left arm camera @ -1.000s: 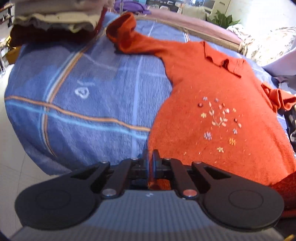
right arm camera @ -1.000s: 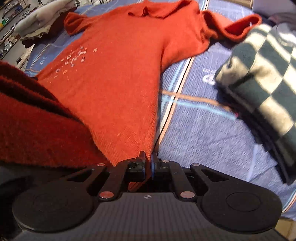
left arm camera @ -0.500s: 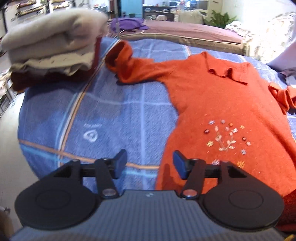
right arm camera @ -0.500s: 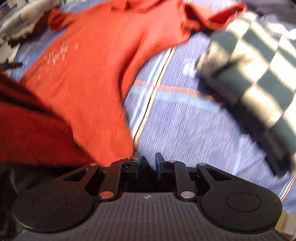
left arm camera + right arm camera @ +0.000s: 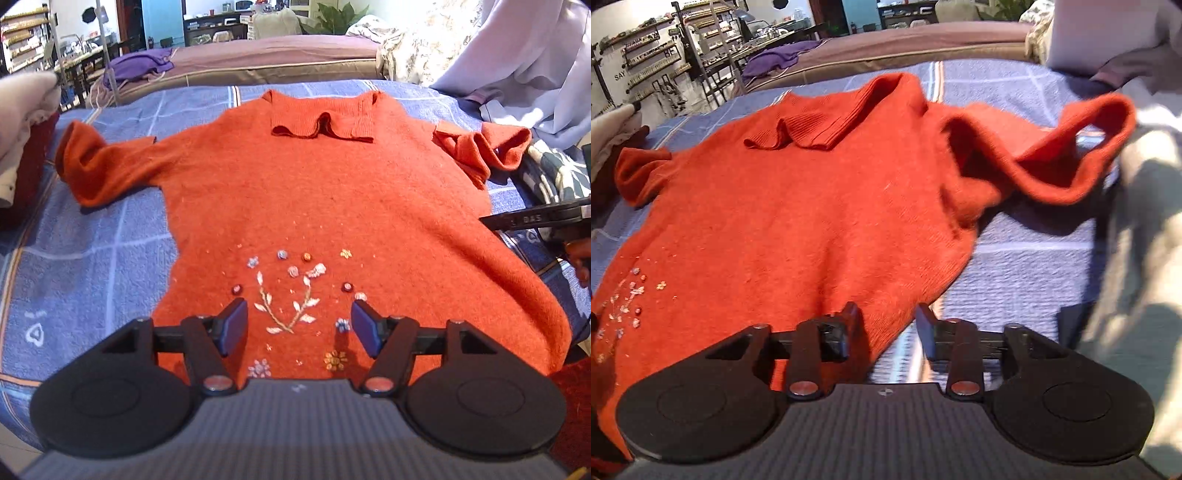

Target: Fold small clothes

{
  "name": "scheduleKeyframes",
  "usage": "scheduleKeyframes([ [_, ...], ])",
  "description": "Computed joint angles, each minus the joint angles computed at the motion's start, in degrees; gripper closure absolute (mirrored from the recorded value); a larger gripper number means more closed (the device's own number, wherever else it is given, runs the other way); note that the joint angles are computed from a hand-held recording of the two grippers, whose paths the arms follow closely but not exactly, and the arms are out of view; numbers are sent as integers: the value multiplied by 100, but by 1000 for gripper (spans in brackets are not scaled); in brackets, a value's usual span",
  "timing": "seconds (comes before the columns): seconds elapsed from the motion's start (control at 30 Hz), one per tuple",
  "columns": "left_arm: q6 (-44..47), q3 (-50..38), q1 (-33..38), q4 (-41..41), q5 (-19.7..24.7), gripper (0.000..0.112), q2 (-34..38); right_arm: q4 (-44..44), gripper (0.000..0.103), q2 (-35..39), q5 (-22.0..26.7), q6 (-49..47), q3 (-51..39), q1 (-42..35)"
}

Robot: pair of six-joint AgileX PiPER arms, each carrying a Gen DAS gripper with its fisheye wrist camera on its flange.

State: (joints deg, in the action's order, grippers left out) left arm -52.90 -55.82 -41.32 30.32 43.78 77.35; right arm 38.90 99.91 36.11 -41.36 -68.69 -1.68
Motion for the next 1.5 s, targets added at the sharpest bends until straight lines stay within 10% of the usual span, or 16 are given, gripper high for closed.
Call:
scheduleKeyframes([
  [0.17,86,86,122,-76,32,50,32,-1249,93,-465,-1072,-38,388,352],
  [0.37,463,-58,288,-260,-246,45,277,-2293,91,-70,-1046,926,-164,144],
  [0.53,647,-394,7,-49,0,38,614,-2350,61,-437,-1299,973,186,313],
  [0.6,645,-392,54,-123,-73,37,601,-1556,29,-802,-1752,268,419,270],
  [0.7,612,-405,281,-299,-415,37,627,162,13,-709,-721,-942,-236,-43],
  [0.87,-26,-747,107,701,-509,37,989,787,19,616,559,-494,-1870,62],
  [1.17,35,-702,98,558,-188,37,1067,-173,35,2851,798,2191,-4390,651],
  [1.33,231,-548,204,204,-186,37,1012,1109,41,3005,622,1978,-4130,508],
  [1.4,359,-620,246,106,-200,37,1093,1383,87,3022,742,1661,-4109,444],
  [1.5,561,-801,282,54,-270,37,1215,1488,97,2879,1063,1331,-3996,286],
])
